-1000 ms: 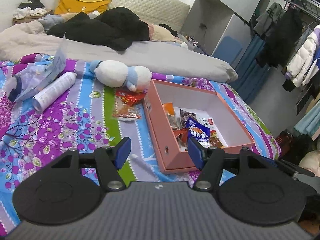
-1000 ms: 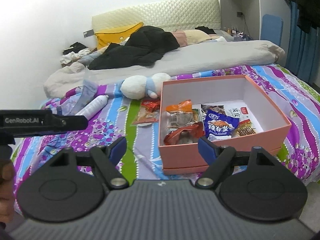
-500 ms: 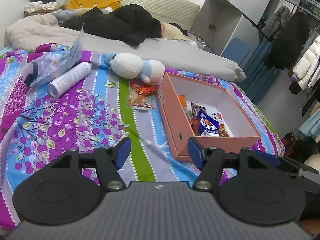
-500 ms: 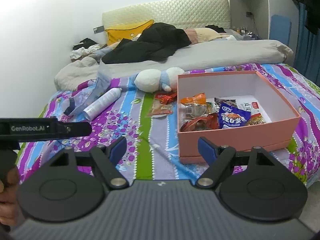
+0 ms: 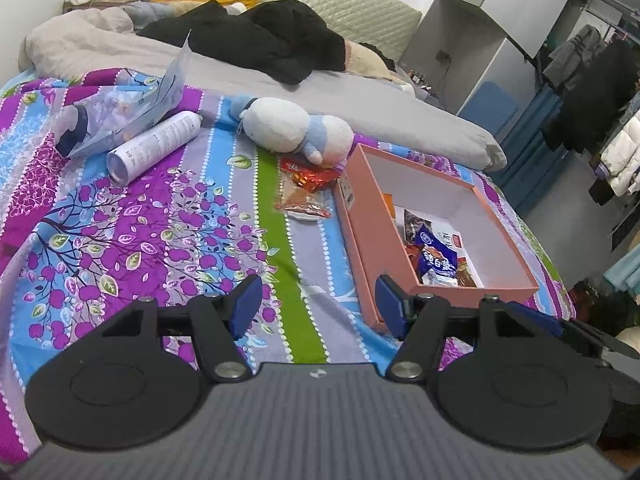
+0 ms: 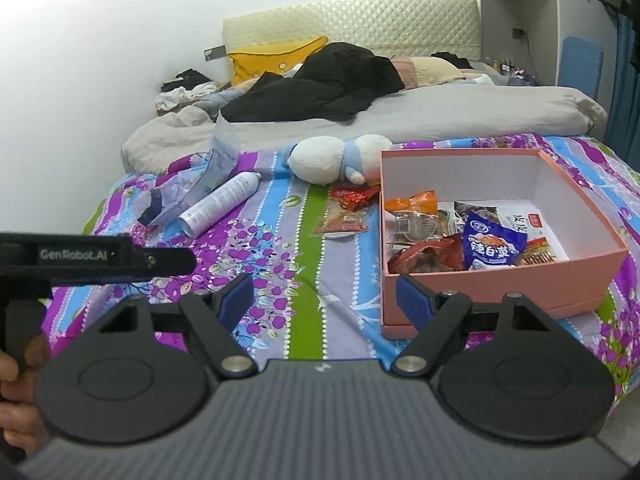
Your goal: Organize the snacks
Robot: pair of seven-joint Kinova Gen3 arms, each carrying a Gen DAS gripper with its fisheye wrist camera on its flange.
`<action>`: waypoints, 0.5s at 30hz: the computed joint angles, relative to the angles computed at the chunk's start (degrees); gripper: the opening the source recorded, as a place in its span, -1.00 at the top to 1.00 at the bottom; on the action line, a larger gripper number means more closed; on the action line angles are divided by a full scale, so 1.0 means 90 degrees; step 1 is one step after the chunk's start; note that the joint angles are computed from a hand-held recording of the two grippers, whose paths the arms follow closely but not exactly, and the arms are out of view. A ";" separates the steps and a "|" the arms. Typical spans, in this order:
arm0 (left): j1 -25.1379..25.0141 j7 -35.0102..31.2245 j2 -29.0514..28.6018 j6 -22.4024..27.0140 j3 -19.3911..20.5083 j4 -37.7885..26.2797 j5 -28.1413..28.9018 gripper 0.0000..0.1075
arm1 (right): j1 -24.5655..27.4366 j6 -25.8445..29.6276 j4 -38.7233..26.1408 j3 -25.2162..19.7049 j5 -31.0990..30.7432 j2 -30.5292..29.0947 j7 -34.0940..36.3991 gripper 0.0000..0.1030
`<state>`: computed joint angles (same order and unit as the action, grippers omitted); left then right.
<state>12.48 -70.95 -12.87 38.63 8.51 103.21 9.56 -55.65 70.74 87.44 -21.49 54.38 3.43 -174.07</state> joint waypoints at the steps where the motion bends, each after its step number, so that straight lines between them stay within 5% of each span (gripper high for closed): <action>1: 0.0003 -0.0053 0.0083 -0.0013 -0.0042 -0.0037 0.0025 -0.26 | 0.0021 -0.0036 -0.0014 0.0018 0.0000 0.0032 0.0020 -0.55; 15: -0.0372 -0.1303 0.1341 -0.0123 -0.0500 -0.0842 0.0897 -0.26 | 0.0054 -0.0748 -0.0466 0.0710 0.0141 0.0853 0.0545 -0.54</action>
